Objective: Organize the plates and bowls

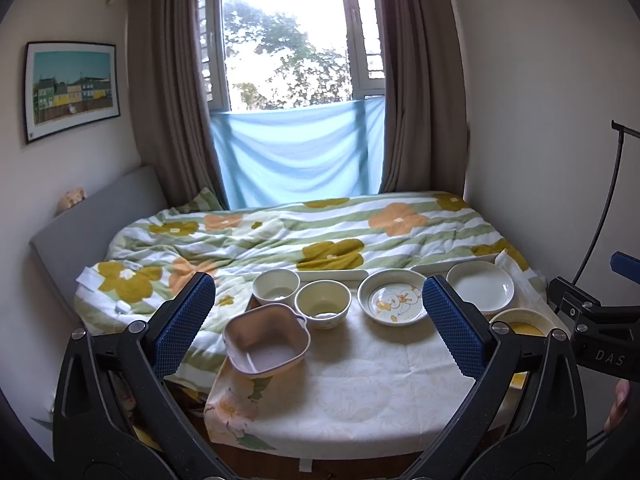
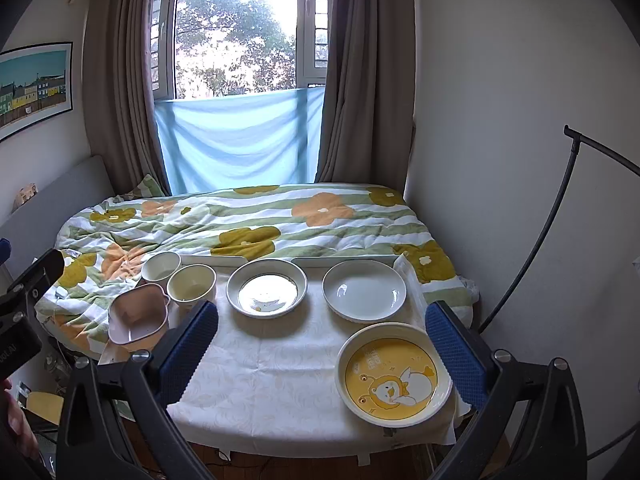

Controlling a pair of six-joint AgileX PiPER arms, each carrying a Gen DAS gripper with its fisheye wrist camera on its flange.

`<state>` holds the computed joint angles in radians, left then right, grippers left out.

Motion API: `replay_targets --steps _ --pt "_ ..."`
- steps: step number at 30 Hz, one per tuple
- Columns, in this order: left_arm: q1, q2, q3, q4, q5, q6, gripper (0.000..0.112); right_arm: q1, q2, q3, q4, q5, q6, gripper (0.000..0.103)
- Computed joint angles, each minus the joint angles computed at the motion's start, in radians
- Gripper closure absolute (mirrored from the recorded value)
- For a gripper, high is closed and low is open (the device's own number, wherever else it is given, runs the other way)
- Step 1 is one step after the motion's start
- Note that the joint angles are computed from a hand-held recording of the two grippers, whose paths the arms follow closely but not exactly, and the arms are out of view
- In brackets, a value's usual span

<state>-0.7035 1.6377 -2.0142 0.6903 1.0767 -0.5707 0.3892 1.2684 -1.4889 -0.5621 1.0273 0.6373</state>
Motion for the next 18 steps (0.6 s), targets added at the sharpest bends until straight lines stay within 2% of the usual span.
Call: replay_targets --steps 18 --pt "-0.004 0.01 -0.014 0.003 0.006 0.0 0.01 0.001 0.001 0.0 0.0 0.0 0.0 0.0"
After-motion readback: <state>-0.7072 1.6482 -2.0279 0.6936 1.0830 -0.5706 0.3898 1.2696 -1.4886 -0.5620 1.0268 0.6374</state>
